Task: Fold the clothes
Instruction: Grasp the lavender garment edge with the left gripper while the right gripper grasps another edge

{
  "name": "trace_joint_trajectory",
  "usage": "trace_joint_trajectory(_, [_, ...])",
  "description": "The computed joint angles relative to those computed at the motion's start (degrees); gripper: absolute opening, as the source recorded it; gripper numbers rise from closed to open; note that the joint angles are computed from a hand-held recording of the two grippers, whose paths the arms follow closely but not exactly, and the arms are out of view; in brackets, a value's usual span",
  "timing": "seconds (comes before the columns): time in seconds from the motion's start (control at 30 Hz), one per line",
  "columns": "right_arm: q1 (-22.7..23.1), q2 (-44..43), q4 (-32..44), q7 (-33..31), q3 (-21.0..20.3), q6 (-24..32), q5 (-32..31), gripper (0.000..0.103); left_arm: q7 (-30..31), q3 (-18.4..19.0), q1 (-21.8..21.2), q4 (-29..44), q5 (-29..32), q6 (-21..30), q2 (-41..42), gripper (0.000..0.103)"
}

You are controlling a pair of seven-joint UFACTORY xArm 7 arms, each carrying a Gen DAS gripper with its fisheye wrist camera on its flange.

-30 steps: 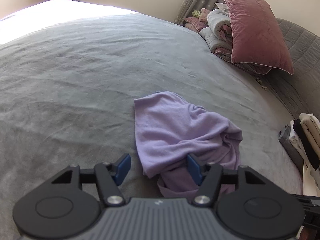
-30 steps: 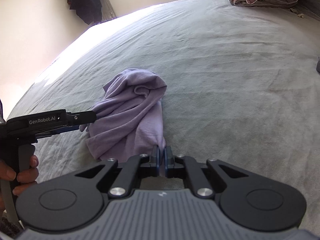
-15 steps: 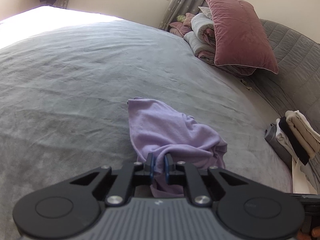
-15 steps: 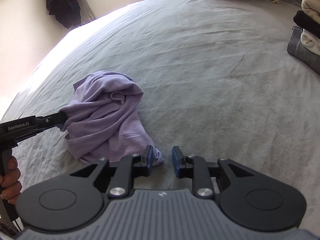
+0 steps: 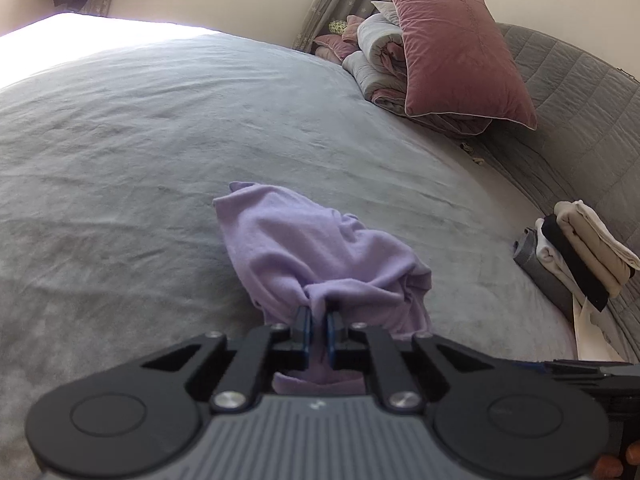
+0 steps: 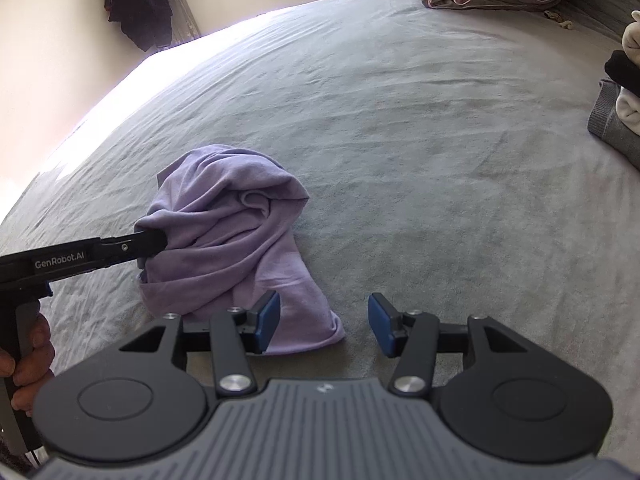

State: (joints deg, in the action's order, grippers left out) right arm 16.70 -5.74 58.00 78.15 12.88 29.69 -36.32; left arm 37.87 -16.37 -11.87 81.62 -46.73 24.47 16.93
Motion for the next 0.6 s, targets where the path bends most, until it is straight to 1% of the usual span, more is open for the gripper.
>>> trace_joint_trajectory(0.03, [-0.07, -0.09, -0.08, 0.24, -0.03, -0.56, -0.44, 0.053, 2.35, -0.88, 0.73, -0.39, -1.63, 0.51, -0.46, 0.006])
trace_joint_trajectory(0.1, [-0.30, -0.29, -0.30, 0.83, -0.03, -1.88, -1.45, 0.053, 9.02, -2.41, 2.29, -1.37, -6.60, 3.02, -1.84, 0.005])
trace_joint_trajectory(0.17, [-0.93, -1.00, -1.37, 2.37, -0.10, -4.76, -3.15, 0.053, 15.28, -2.66, 2.86, -2.37, -11.27, 6.16, -3.31, 0.005])
trace_joint_trajectory(0.2, [-1.32, -1.42, -2.02, 3.04, -0.15, -6.49, -3.67, 0.053, 17.42, -2.44, 2.80, -2.82, -12.75, 7.72, -3.92, 0.005])
trace_joint_trajectory(0.33, [-2.73, -2.17, -3.53, 3.65, 0.13, -12.17, -3.68, 0.053, 21.78, -0.61, 1.37, -4.89, -15.35, 13.24, -6.00, 0.005])
trace_joint_trajectory(0.43, [-3.18, -1.82, -4.50, 0.96, 0.14, -17.79, -1.67, 0.053, 23.84, 1.18, -0.10, -6.19, -15.63, 16.89, -7.33, 0.005])
trace_joint_trajectory(0.5, [-3.19, -1.21, -4.47, -1.36, 0.32, -19.31, 0.41, 0.053, 25.52, 2.23, -0.86, -7.18, -15.79, 19.55, -8.37, 0.004])
trace_joint_trajectory(0.6, [-3.21, -0.22, -3.73, -3.32, 0.81, -18.82, 2.02, 0.052, 28.65, 3.63, -1.50, -9.33, -16.93, 23.04, -10.68, 0.004])
